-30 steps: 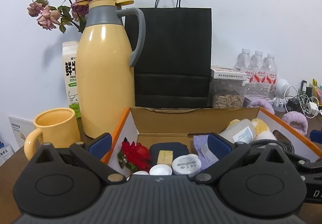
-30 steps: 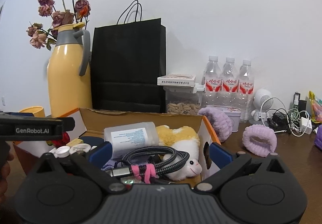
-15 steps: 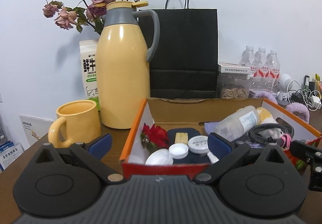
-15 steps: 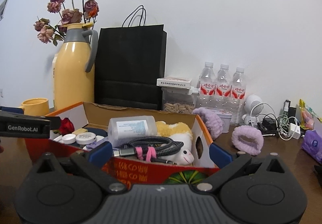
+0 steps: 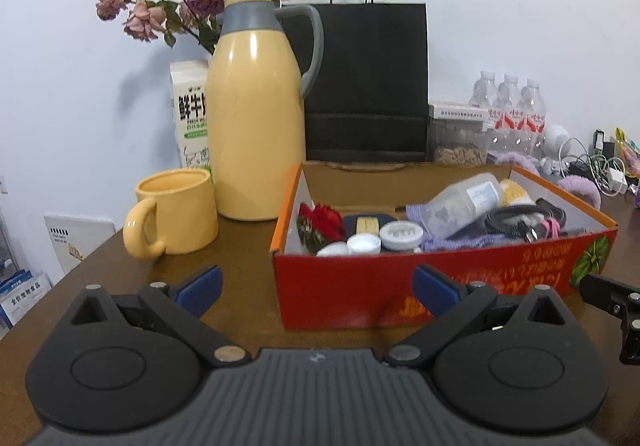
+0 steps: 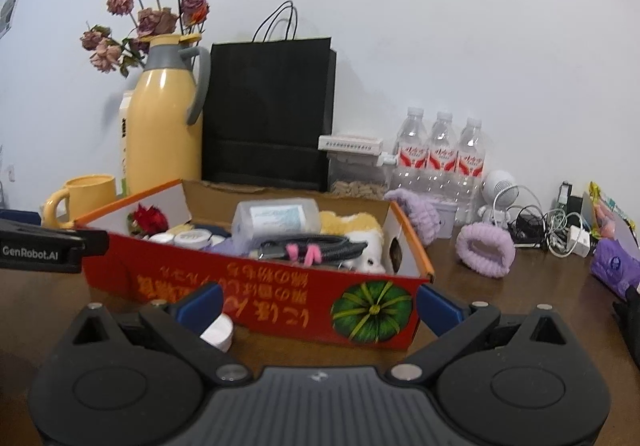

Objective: Organize objects
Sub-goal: 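Move the right gripper to the last white cap on the table, then grasp the last white cap with the right gripper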

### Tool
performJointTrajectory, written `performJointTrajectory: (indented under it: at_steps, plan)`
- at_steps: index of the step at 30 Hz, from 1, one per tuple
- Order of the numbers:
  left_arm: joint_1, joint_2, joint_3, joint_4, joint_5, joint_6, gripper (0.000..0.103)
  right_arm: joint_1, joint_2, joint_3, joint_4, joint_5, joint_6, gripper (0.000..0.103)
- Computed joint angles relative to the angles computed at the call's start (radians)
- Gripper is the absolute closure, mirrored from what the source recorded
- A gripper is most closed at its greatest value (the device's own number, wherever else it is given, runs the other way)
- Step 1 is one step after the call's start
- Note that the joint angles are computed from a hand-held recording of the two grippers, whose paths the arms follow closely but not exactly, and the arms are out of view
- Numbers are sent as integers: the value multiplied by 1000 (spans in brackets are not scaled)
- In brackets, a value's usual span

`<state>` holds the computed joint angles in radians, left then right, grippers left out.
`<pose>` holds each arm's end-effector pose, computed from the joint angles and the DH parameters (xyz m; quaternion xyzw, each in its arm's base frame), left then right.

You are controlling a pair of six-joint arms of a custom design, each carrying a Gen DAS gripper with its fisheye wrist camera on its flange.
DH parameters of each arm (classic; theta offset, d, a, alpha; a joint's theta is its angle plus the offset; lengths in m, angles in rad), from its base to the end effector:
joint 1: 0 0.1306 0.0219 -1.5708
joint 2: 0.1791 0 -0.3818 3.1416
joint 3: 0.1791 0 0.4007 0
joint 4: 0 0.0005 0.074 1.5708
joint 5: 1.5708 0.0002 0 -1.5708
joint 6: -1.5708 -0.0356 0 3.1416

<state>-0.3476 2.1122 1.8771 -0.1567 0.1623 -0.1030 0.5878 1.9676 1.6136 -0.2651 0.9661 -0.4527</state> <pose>0.7164 -0.2662 0.2823 0.2290 0.7975 -0.1345 0.5418 0.5843 0.3536 0.2571 0.1592 0.7998 -0.1566 0.5572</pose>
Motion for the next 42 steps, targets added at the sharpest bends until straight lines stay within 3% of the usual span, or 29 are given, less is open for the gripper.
performJointTrajectory:
  at_steps: [11, 20, 22, 25, 30, 40, 42]
  plan:
    - [22, 6, 39, -177, 12, -16, 0, 1, 27, 79, -228, -145, -160, 0]
    - [28, 48, 122, -315, -19, -8, 0, -27, 145, 284, -447, -313, -262, 0]
    - [28, 70, 162, -370, -34, -8, 0, -32, 182, 345, -494, -308, -271, 0]
    - [29, 116, 243, -467, -48, 8, 0, -39, 210, 390, -508, -313, -273, 0]
    - [27, 121, 229, -417, -62, 8, 0, -46, 217, 402, -509, -319, -268, 0]
    - [25, 149, 279, -440, -62, 10, 0, -59, 261, 475, -526, -328, -254, 0]
    - [26, 149, 278, -438, -60, 11, 0, -57, 246, 447, -481, -329, -235, 12]
